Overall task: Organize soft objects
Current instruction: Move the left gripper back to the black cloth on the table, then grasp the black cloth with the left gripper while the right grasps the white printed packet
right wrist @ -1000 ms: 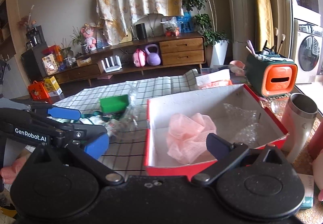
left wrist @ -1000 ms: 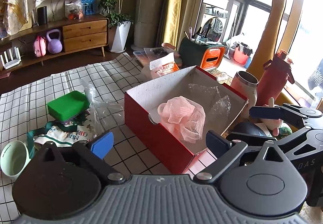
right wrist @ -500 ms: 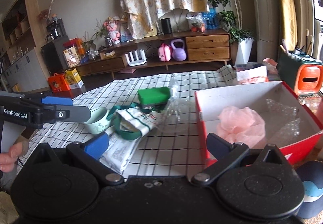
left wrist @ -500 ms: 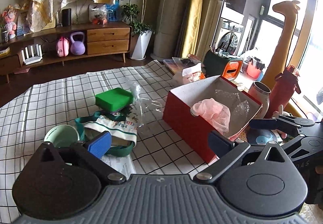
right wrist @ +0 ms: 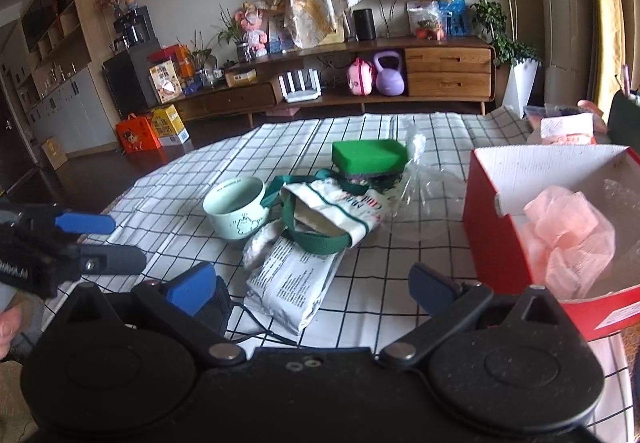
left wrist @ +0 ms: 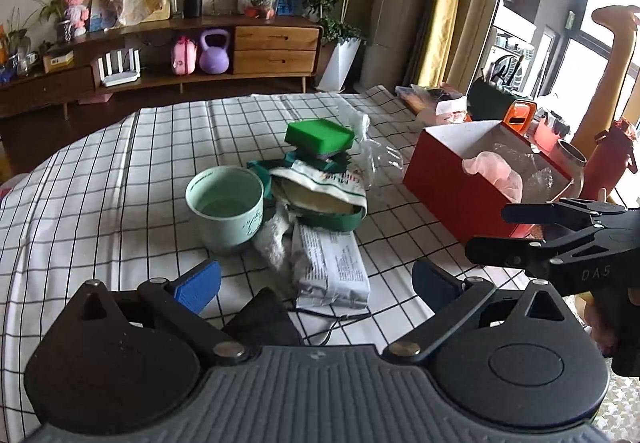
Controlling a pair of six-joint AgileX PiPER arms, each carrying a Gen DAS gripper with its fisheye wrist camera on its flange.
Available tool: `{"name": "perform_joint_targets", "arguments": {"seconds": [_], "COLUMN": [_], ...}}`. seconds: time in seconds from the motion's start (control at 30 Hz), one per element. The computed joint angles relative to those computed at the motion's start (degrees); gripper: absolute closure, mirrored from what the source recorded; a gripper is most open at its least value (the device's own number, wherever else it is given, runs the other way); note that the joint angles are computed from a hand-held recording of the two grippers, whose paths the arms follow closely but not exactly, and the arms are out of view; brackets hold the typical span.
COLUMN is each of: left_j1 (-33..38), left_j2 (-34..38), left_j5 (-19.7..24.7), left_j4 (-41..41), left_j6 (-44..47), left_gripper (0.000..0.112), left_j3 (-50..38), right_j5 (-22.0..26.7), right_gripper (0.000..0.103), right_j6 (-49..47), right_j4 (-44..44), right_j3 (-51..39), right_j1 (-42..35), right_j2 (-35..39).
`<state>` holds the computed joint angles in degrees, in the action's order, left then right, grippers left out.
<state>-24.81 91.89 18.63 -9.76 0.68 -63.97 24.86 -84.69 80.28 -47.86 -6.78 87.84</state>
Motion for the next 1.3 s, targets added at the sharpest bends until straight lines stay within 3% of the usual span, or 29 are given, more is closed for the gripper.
{"name": "perform_joint_targets", "arguments": {"seconds": [0.1, 0.27, 0.47, 0.53, 0.93, 1.3], "left_j1": [0.8, 2.9, 3.9, 3.6, 6.0, 7.5], "left_j2": [-0.3, 0.7, 3.4, 4.3, 9.5, 12.0], "left_j5": [-2.0, -6.1, -8.5, -9.0, -9.2, -8.7], "left_j4": [2.4, -1.2, -11.0, -9.5, -30.0, -44.4], "left_j6": [-4.1, -3.1, 6.8, 5.4, 26.0, 40.4], "left_gripper": [0.010, 0.010, 0.010, 0.010, 0.010, 0.011], "left_j3": [3.3, 7.6, 8.9, 8.9, 9.0, 9.2], "right_j5": [-1.1, -4.8, -10.2, -11.7, -13.2, -12.5], "right_gripper": [0.000, 0.001, 0.001, 0.001, 0.001, 0.002], "right_j6": [2.4, 5.5, 14.6, 19.7, 53.3, 75.2], "right_j4": [-0.2, 0.4, -6.2, -10.3, -40.0, -60.4], "right_j3": [-1.4, -4.2, -8.3, -10.3, -20.4, -25.5], "right_j1": [2.1, 5.7, 10.9, 12.2, 16.3, 18.5], "right_j2": [2.7, 7.1, 12.3, 14.5, 24.4, 29.2]}}
